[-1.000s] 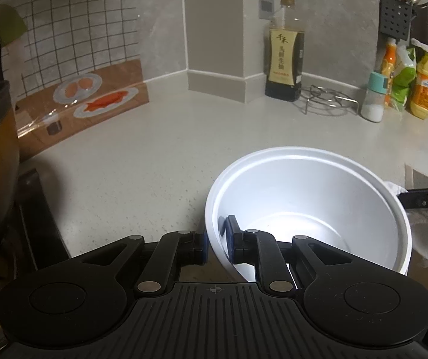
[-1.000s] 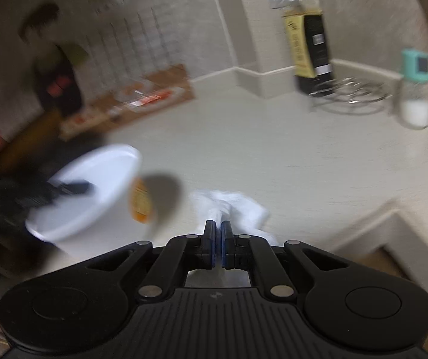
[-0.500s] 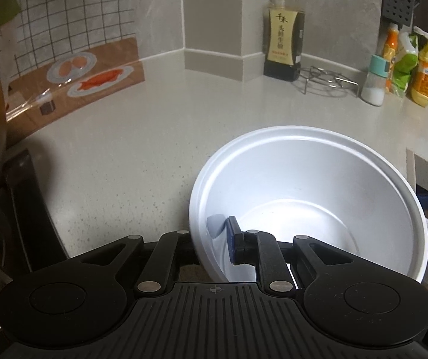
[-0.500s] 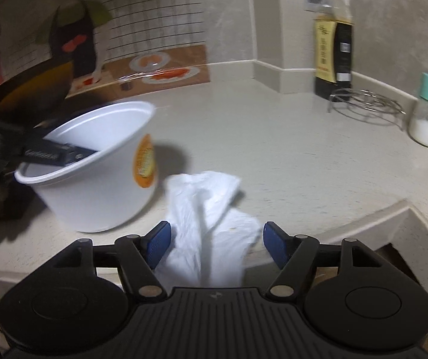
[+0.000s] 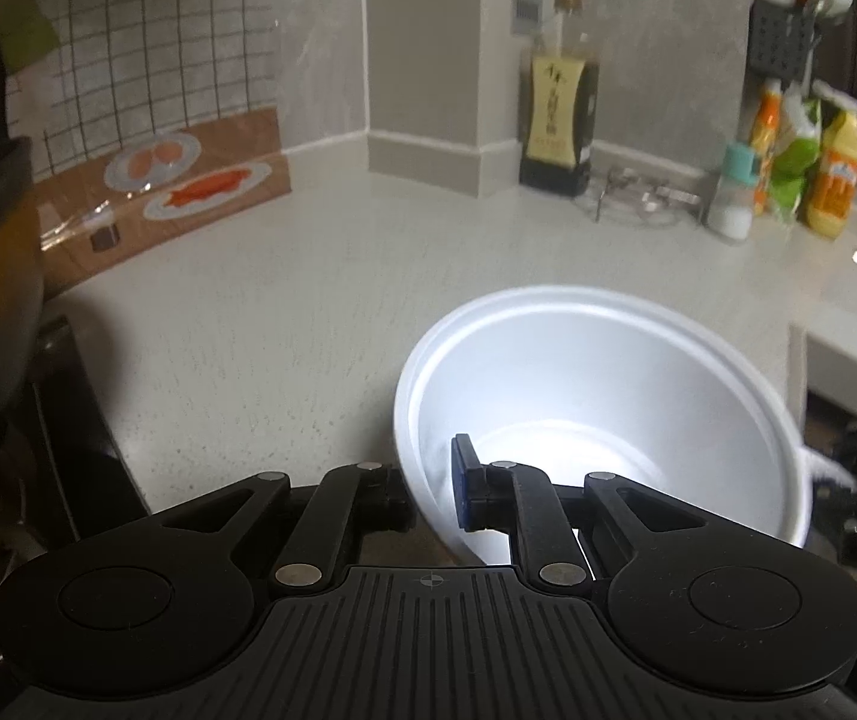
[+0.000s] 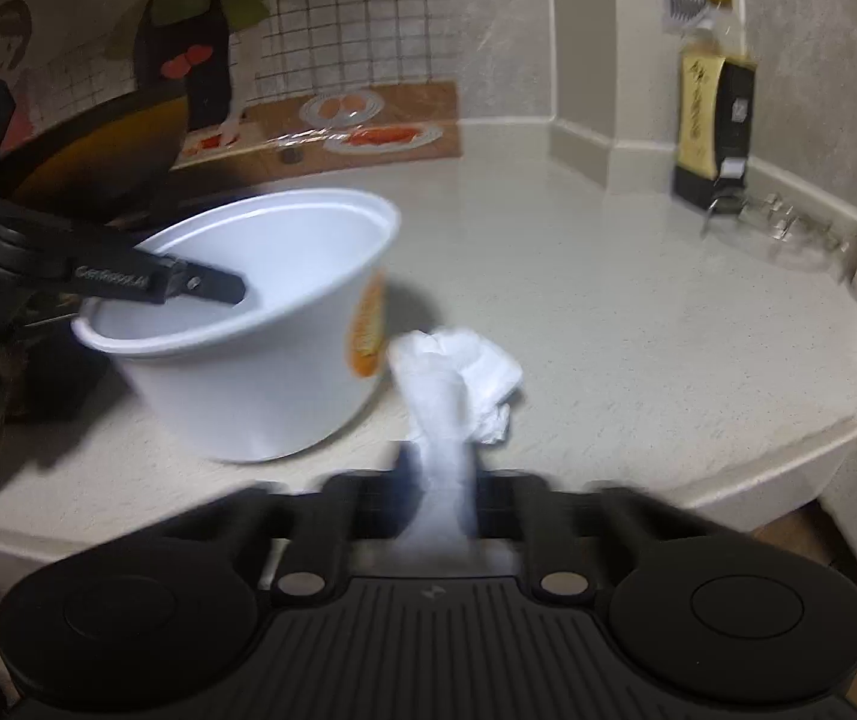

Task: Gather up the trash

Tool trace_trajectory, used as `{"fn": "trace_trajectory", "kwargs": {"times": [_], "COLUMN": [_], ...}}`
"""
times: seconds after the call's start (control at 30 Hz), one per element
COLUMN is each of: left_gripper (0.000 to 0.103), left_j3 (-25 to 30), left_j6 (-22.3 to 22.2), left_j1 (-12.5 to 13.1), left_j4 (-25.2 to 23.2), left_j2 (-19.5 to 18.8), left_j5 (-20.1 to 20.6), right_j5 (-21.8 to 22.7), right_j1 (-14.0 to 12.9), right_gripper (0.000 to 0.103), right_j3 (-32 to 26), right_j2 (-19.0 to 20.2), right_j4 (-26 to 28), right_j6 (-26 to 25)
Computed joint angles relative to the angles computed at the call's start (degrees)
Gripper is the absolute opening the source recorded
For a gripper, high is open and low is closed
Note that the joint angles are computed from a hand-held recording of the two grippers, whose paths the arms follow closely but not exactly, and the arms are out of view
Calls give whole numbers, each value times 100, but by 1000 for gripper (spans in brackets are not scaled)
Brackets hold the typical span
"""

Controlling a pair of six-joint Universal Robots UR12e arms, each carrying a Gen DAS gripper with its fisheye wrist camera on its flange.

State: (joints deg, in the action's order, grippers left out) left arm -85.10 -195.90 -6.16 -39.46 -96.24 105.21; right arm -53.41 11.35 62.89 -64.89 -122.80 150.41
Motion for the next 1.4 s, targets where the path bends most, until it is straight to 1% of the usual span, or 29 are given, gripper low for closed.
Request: {"fn": "trace_trajectory", "kwargs": {"times": [0.07, 0.13, 0.23, 0.33, 0.37, 0.47, 0.53, 0.6, 0.67, 0.73, 0.77, 0.87, 0.9, 0.97, 1.03, 1.13, 1.23, 1.27, 1.33, 1.37, 1.4], "left_gripper": [13, 13, 12, 13, 13, 13, 13, 13, 13, 13, 13, 13, 13, 13, 13, 14, 15, 18, 18, 22, 22], "left_j3": [-58, -66, -96, -55, -48, -74, -125, -177, -245, -268, -243, -33, 76, 266, 415, 531, 725, 683, 755, 754, 754], "left_j6": [-23, 1, 109, 285, 346, 459, 487, 415, 217, 69, 34, 112, 194, 390, 484, 328, 73, 10, 37, 73, 82], "left_j1": [-49, -115, -237, -436, -499, -702, -810, -892, -937, -997, -1023, -1033, -1043, -1090, -1133, -1134, -1050, -1041, -1073, -1099, -1100], "left_j4": [219, 358, 713, 1000, 1091, 1539, 1871, 2098, 2165, 2003, 1812, 818, 464, -51, -288, -440, -917, -986, -1125, -1125, -1090], "left_j2": [51, 81, 121, 79, 62, -19, -101, -216, -365, -576, -692, -1077, -1220, -1485, -1734, -1979, -2146, -2127, -2181, -2187, -2193], "left_j5": [71, 163, 220, 275, 233, -2, -244, -604, -1074, -1482, -1663, -2252, -2353, -2322, -2218, -2177, -2529, -2581, -2416, -2270, -2217], "right_j5": [211, 289, 449, 472, 482, 446, 254, 11, -248, -664, -893, -1553, -1746, -2069, -2156, -2156, -2140, -2131, -2098, -2079, -2027], "right_j1": [-56, -107, -221, -379, -452, -684, -834, -990, -1123, -1230, -1265, -1319, -1327, -1331, -1354, -1347, -1276, -1233, -1158, -1118, -1097], "right_gripper": [9, 9, 9, 9, 9, 9, 9, 9, 9, 9, 9, 9, 9, 9, 9, 9, 9, 9, 9, 9, 9], "right_j3": [69, 250, 524, 914, 1057, 1472, 1773, 2098, 2399, 2720, 2862, 3160, 3238, 3349, 3377, 3305, 3137, 3066, 2954, 2894, 2899], "right_j2": [-83, -226, -448, -717, -813, -1068, -1237, -1425, -1582, -1734, -1792, -1868, -1875, -1855, -1791, -1629, -1402, -1322, -1145, -1036, -990], "right_j4": [58, -171, -484, -1014, -1158, -1511, -1741, -1882, -1963, -1986, -1962, -1704, -1629, -1545, -1422, -1285, -1144, -1109, -1131, -1173, -1192], "right_j6": [63, 207, 441, 714, 826, 1136, 1336, 1507, 1596, 1647, 1646, 1667, 1678, 1715, 1809, 1992, 2071, 2090, 2158, 2238, 2304]}}
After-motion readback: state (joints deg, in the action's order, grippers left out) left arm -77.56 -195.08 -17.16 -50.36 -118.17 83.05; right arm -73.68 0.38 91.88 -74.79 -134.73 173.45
